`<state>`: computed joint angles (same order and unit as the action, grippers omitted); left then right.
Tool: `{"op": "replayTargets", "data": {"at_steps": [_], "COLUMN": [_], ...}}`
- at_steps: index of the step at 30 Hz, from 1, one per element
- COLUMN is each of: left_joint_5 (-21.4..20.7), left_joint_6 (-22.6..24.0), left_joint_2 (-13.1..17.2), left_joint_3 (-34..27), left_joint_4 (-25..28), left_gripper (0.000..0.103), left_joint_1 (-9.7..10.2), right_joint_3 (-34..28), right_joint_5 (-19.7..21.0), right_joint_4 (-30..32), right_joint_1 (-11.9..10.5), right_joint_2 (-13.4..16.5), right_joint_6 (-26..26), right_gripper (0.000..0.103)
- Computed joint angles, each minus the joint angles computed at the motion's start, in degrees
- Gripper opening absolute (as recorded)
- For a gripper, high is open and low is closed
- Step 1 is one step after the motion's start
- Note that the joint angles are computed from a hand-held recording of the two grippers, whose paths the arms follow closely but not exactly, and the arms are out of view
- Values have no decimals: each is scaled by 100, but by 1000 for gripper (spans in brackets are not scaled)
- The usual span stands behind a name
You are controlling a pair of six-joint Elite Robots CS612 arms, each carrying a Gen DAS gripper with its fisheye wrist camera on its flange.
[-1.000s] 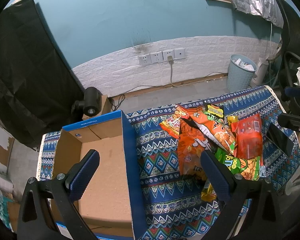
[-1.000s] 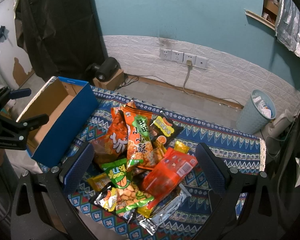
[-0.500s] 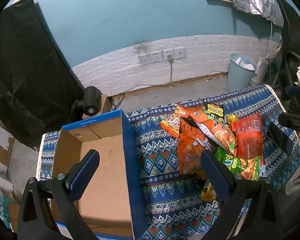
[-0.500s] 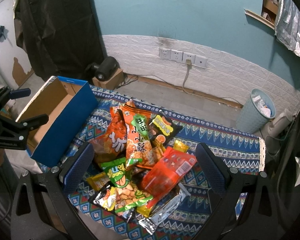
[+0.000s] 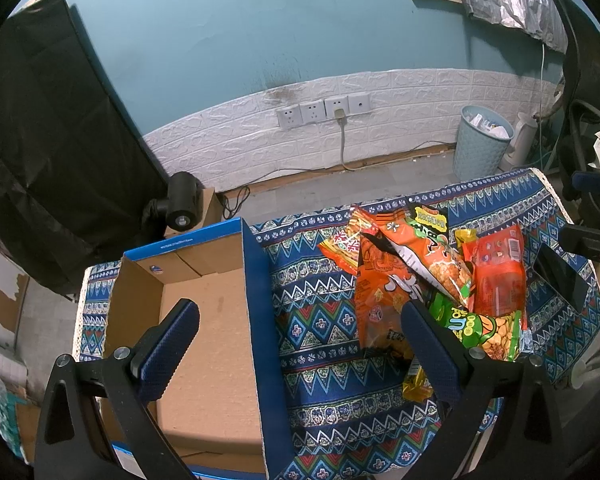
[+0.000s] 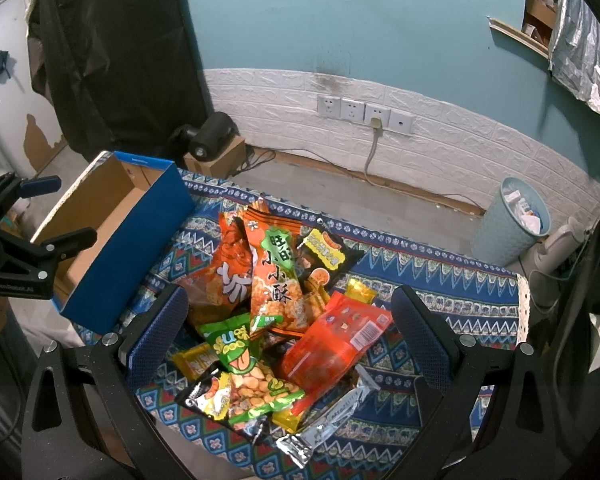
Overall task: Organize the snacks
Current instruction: 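Grasp the orange chip bag with the left tool while the right tool grasps the red bag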
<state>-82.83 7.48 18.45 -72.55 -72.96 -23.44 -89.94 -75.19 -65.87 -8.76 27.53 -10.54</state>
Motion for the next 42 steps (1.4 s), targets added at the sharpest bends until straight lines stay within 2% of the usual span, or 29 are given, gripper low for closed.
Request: {"op": "replayTargets", "data": {"at_steps": [23,32,42], "left_joint_5": [-2,-10,-360], "left_joint_6": [7,11,-80], "left_joint_2": [20,13,-114], "left_joint_3": [-38,13,449], "left_joint_4": [66,110,274], "left_gripper": [102,102,102], "left_joint_1": [-11,-26,-10], "right_joint_3": [-18,16,116], "right_joint_5": [-15,-135,-430], "right_joint_4": [47,102,374], "right_joint_1": [-29,-58,-125], "right_joint_2": [-1,1,63], "right_joint_6": [1,76,346], "right_gripper": [100,100,100]}}
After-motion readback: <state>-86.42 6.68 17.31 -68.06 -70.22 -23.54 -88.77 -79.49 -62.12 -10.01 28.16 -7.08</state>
